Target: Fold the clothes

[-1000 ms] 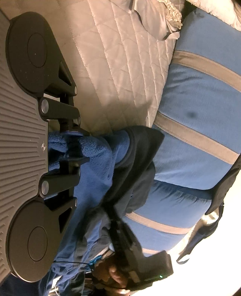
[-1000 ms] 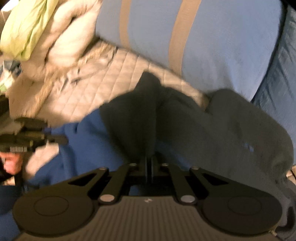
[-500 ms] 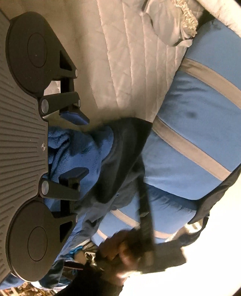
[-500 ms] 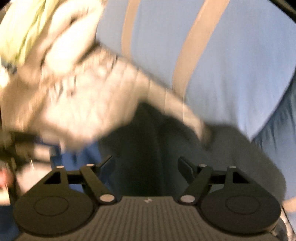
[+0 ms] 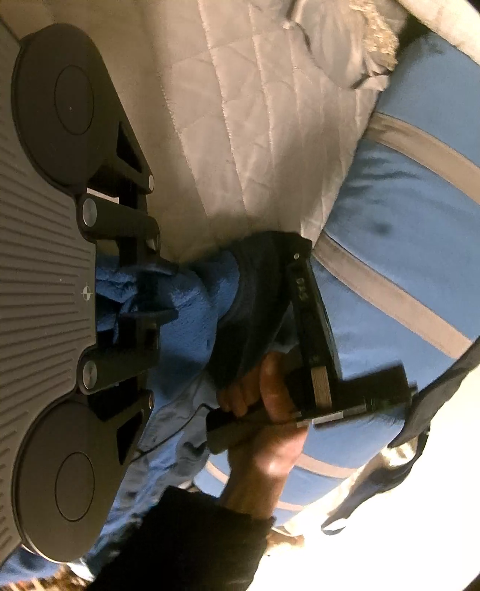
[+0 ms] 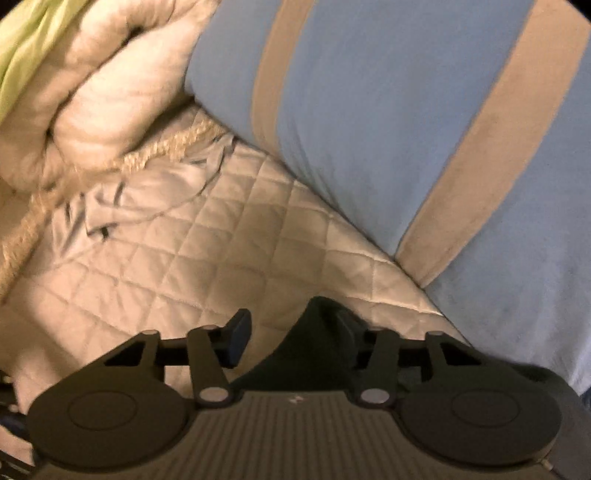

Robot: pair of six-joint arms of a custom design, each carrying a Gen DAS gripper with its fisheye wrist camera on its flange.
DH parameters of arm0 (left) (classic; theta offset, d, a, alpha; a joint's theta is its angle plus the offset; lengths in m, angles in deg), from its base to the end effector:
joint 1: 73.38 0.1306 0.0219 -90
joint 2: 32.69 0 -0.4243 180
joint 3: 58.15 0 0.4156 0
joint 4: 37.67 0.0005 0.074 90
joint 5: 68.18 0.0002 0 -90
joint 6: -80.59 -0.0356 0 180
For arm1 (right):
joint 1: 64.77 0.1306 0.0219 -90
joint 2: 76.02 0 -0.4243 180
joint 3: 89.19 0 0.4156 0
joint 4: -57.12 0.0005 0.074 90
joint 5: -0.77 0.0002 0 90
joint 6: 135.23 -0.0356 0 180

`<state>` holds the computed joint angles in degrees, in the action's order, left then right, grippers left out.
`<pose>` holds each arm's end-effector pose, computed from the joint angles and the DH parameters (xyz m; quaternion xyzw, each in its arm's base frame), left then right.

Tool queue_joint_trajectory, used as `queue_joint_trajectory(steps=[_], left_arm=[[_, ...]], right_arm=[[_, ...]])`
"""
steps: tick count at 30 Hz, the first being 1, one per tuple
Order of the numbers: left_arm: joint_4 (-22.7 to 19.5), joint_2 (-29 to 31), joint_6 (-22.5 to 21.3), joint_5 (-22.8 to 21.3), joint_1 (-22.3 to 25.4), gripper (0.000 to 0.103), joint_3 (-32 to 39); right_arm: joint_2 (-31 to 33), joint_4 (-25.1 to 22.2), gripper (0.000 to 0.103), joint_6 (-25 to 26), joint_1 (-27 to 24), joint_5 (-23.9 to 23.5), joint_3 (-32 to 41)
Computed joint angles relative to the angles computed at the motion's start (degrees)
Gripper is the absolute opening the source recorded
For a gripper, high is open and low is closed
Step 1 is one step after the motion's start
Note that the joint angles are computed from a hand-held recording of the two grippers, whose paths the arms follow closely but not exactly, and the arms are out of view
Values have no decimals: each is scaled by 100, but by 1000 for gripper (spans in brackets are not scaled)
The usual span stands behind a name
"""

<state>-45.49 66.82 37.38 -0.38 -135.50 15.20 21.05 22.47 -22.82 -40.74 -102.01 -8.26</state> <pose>0.2703 -0.4833 0.3059 0.0259 0.8707 -0.2762 0.4062 0.4919 0.2274 0.3518 -0.4034 0.8456 0.1095 0.3319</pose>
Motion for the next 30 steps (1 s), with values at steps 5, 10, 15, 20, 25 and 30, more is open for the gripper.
queue_joint_trajectory(steps=[5, 10, 15, 20, 25, 30], left_arm=[[-114, -25, -107, -272, -144, 14, 13], [-135, -35, 18, -561, -283, 13, -28], [-401, 42, 80, -694, -301, 14, 122], [-760, -16, -39, -804, -337, 25, 263], [-1218, -262, -24, -1078, -429, 61, 374], [-1776, -509, -332, -1471, -583, 69, 678]], right_arm=[[-75, 319, 4, -323, -62, 61, -105], [98, 554, 2, -2009, -481, -453, 57], [319, 701, 3, -3237, -752, -669, 26], [114, 750, 50, -3452, -751, -320, -7], [-576, 733, 99, -2656, -1055, -632, -238], [-1410, 306, 103, -1570, -1696, -647, -534]])
